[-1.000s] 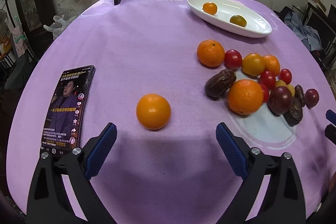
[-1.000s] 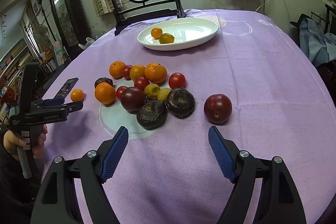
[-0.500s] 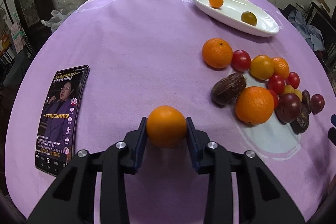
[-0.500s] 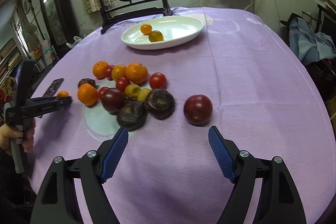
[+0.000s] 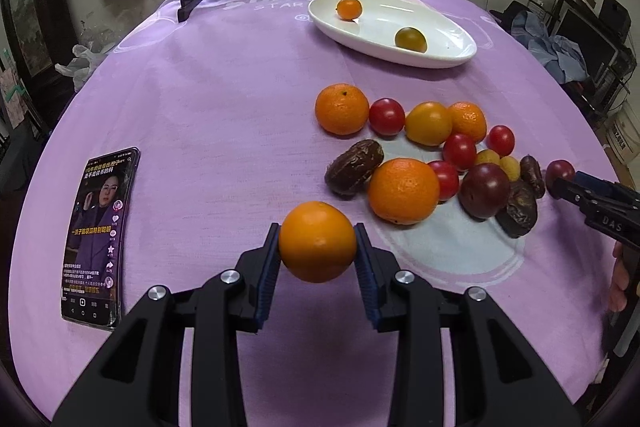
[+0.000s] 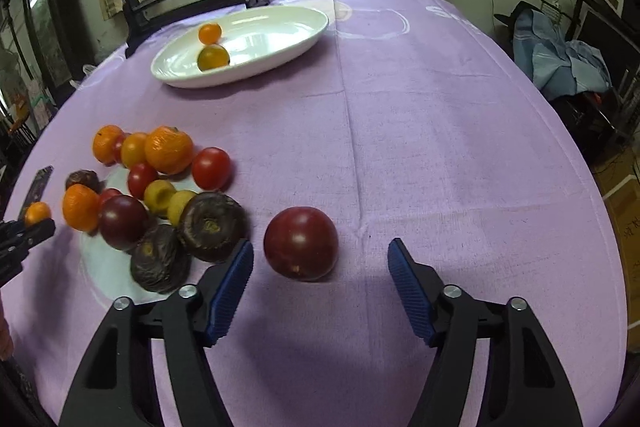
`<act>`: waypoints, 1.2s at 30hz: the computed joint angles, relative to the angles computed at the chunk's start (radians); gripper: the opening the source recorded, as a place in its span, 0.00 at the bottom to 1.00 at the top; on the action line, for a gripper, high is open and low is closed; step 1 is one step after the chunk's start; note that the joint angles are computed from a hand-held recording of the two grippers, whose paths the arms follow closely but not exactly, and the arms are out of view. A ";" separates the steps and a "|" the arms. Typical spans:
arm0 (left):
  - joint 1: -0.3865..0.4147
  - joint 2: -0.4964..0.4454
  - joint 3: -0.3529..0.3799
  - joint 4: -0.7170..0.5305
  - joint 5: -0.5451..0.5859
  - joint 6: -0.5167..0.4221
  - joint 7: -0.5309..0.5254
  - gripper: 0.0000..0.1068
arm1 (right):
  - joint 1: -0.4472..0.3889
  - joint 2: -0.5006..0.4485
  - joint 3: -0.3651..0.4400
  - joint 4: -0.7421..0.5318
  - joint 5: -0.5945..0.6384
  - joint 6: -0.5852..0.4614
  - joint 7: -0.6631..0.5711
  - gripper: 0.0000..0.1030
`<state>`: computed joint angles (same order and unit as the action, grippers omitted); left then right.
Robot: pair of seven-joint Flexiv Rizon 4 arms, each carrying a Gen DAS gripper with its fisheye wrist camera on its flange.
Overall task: Organize fruits
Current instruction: 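Grasp an orange with the left gripper while the right gripper grasps the dark red plum, then carry the orange and plum over the white plate and release both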
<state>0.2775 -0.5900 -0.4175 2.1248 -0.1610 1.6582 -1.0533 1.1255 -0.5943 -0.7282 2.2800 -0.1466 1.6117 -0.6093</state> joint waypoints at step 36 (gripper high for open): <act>-0.531 -0.431 0.483 -1.031 0.030 -0.522 -0.266 0.33 | -0.464 -0.213 0.311 -0.612 -0.108 -0.131 -0.115 0.38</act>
